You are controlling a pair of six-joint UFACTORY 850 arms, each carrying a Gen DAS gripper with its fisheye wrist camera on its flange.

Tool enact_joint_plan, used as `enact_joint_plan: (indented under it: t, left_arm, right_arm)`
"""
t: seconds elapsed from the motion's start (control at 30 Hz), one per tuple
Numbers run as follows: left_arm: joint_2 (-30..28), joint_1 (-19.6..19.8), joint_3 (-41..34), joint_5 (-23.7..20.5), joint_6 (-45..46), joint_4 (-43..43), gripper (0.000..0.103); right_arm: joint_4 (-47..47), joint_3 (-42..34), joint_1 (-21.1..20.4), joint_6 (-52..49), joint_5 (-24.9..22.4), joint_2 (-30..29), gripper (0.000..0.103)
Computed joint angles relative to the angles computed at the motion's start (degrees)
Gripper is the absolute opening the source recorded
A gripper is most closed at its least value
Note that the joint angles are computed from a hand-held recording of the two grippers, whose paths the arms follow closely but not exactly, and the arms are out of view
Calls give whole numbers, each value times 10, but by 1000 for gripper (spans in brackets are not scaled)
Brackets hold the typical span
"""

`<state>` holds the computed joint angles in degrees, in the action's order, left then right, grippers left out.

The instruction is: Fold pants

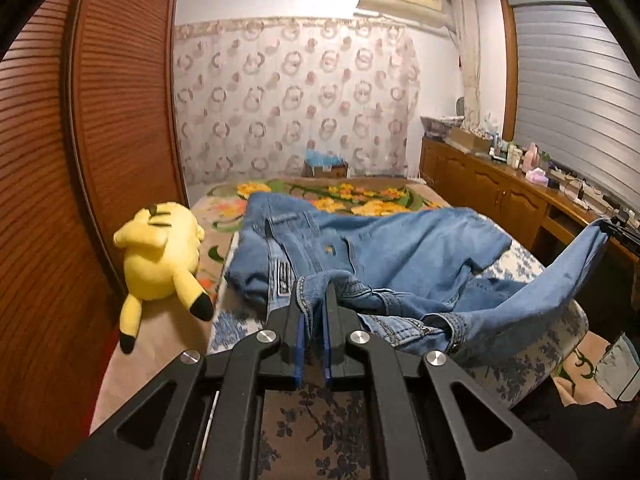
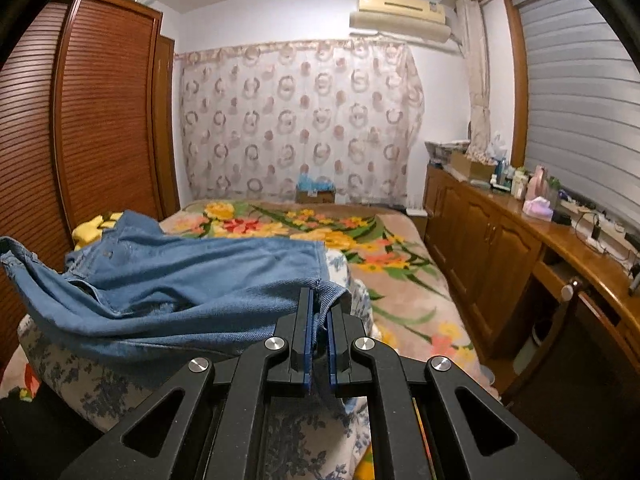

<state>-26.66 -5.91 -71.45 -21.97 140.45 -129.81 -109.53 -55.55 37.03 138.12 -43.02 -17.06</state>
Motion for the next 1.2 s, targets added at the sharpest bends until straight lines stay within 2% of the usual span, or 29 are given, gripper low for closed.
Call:
enact_joint_plan:
  t: [0.37,0.6,0.83,0.97,1.13,1.2]
  left_arm:
    - [-46,-7,-42,32,-34,35,7]
    - [-79,-15,-81,49,-61,66,7]
    - [-109,-22,-126,68,-135,134,7]
    - [-121,-21,-151,71,-173,155,7]
    - [-136,-23,-195,78,-174,142,7]
    - [-149,-25,-225,84,-214,178,7]
  right_arm:
    - [31,-40,-24,-37,45,-39,5]
    - [84,-83,-49,-117,85,-48,5]
    - [107,-111,-66,-152,114,-65,5]
    - [97,-116,-73,-143,115,-64,5]
    - [74,-129,-78,-133,87,-52,5]
    - [67,-137,-81,-132,80,-47,5]
